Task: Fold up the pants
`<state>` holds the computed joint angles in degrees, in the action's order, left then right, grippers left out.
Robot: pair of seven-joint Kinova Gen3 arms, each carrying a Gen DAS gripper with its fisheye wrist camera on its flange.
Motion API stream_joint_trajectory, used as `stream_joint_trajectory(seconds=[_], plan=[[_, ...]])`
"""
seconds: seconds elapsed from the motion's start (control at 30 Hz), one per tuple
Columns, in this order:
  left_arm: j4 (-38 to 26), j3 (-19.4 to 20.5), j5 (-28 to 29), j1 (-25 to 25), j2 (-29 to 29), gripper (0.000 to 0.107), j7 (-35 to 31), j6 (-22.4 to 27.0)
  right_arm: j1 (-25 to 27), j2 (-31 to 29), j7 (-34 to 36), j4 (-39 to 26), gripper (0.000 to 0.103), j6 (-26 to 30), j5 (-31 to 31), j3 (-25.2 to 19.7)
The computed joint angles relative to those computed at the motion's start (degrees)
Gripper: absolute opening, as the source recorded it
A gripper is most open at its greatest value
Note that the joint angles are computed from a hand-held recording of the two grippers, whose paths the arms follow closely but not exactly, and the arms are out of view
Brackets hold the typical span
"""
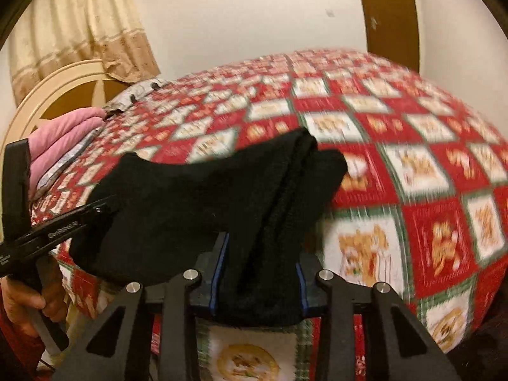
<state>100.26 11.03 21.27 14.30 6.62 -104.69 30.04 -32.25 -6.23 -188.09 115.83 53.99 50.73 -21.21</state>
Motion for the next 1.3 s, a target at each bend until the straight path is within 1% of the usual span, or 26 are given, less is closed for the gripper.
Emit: stream_joint_trajectory(seconds=[0.07,0.1,0.13,0.2,0.33,0.4,0.5,0.6,0.63,0.67,0.7,0.73,0.8,0.83,0.9,0.93,0.97,1.0,1.03,1.07,1.1,1.13,1.17,1.2,1.23,1.3], plan=[[0.16,2.34,-0.71,-2.32,-0.97,0.015,-0.11,-1.09,0.09,0.45,1.18,-2.03,0.037,0.54,1.54,-0.59],[0.42,2.48,-2.46,-2.25,-1.84,0.015,0.71,-2.62,1.19,1.01,2.13,-3.17,0.036,0.75,2.04,-1.77],[0.63,1.55,-4.79,-1.12,-2.58,0.015,2.21,-3.98,3.2,1.92,3.92,-4.88,0.036,0.63,2.78,-3.61],[1.08,-3.1,-9.45,3.21,-3.92,0.015,5.32,-7.14,5.63,3.93,7.12,-8.08,0.036,-0.6,4.37,-5.39],[1.03,-13.72,-18.77,10.97,-5.22,0.015,13.29,-11.81,3.93,8.84,12.35,-14.61,0.036,-4.46,7.77,-2.43],[-0.36,-19.02,-23.43,14.33,-4.64,0.015,17.95,-11.93,3.24,12.26,15.83,-19.08,0.036,-7.28,9.23,-0.82],[-2.81,-26.99,-29.31,17.73,-3.27,0.015,24.94,-11.44,1.91,17.55,21.14,-25.55,0.036,-11.55,10.62,2.03],[-4.23,-34.93,-35.38,22.45,-1.44,0.015,31.93,-11.47,0.81,23.93,28.13,-33.27,0.036,-14.38,8.78,4.73],[-5.13,-36.86,-37.68,22.8,-0.27,0.015,34.26,-11.27,0.83,26.0,30.46,-35.92,0.036,-14.09,7.49,4.81],[-5.13,-37.74,-39.97,23.27,0.31,0.015,36.59,-11.43,1.36,28.49,32.79,-38.58,0.036,-13.61,6.97,4.21],[-5.56,-37.96,-42.24,22.69,1.32,0.015,38.92,-11.31,1.33,31.15,35.12,-41.23,0.036,-13.96,5.78,4.68],[-6.2,-37.19,-44.22,21.05,2.57,0.015,41.25,-11.09,1.31,33.47,37.45,-43.88,0.036,-13.38,4.1,4.94],[-7.21,-33.59,-45.72,16.1,5.24,0.015,43.21,-11.03,1.67,38.16,42.11,-49.19,0.036,-10.99,0.56,4.75],[-7.92,-31.18,-45.25,13.44,6.23,0.015,42.79,-10.08,1.21,40.05,44.44,-51.85,0.036,-9.28,-1.77,5.45],[-9.93,-26.72,-41.53,8.13,9.42,0.015,39.4,-7.66,-0.57,42.63,48.15,-54.5,0.036,-7.55,-6.43,9.09],[-10.53,-24.14,-40.04,5.48,10.37,0.016,37.64,-6.46,-1.45,43.26,48.91,-54.71,0.037,-7.72,-8.76,11.3],[-11.18,-22.62,-39.49,3.84,11.62,0.02,36.8,-5.15,-1.43,43.12,49.3,-54.09,0.039,-8.82,-10.82,12.58],[-11.31,-22.17,-39.45,3.22,12.63,0.024,36.91,-4.53,-1.38,42.56,49.46,-52.79,0.042,-10.85,-13.15,14.0],[-10.85,-22.59,-40.05,3.67,12.81,0.034,37.94,-4.41,-0.82,42.19,50.1,-52.29,0.047,-12.02,-15.48,14.59],[-10.18,-24.07,-41.14,5.17,12.76,0.047,39.9,-4.46,-0.22,41.99,51.12,-51.93,0.049,-12.89,-17.81,14.97],[-9.48,-26.61,-42.37,7.34,12.58,0.055,42.23,-4.77,0.04,41.89,51.9,-51.64,0.054,-13.64,-20.14,15.67],[-9.71,-28.12,-43.32,8.44,12.69,0.073,43.63,-4.15,-0.56,41.59,52.16,-50.86,0.06,-14.82,-22.38,17.39],[-9.74,-28.58,-43.77,8.48,12.73,0.088,44.1,-4.0,-0.25,41.16,52.34,-49.76,0.063,-16.38,-24.19,18.05],[-9.73,-28.05,-43.45,7.46,12.52,0.093,43.63,-3.45,1.08,40.34,52.87,-48.04,0.068,-18.7,-26.52,17.65],[-9.51,-26.61,-42.26,5.38,12.18,0.1,42.23,-3.64,3.14,39.8,54.33,-46.63,0.068,-21.03,-28.85,16.19],[-8.77,-23.13,-37.8,0.08,10.77,0.101,37.57,-3.72,8.45,37.7,55.14,-42.74,0.068,-25.69,-33.37,11.53]])
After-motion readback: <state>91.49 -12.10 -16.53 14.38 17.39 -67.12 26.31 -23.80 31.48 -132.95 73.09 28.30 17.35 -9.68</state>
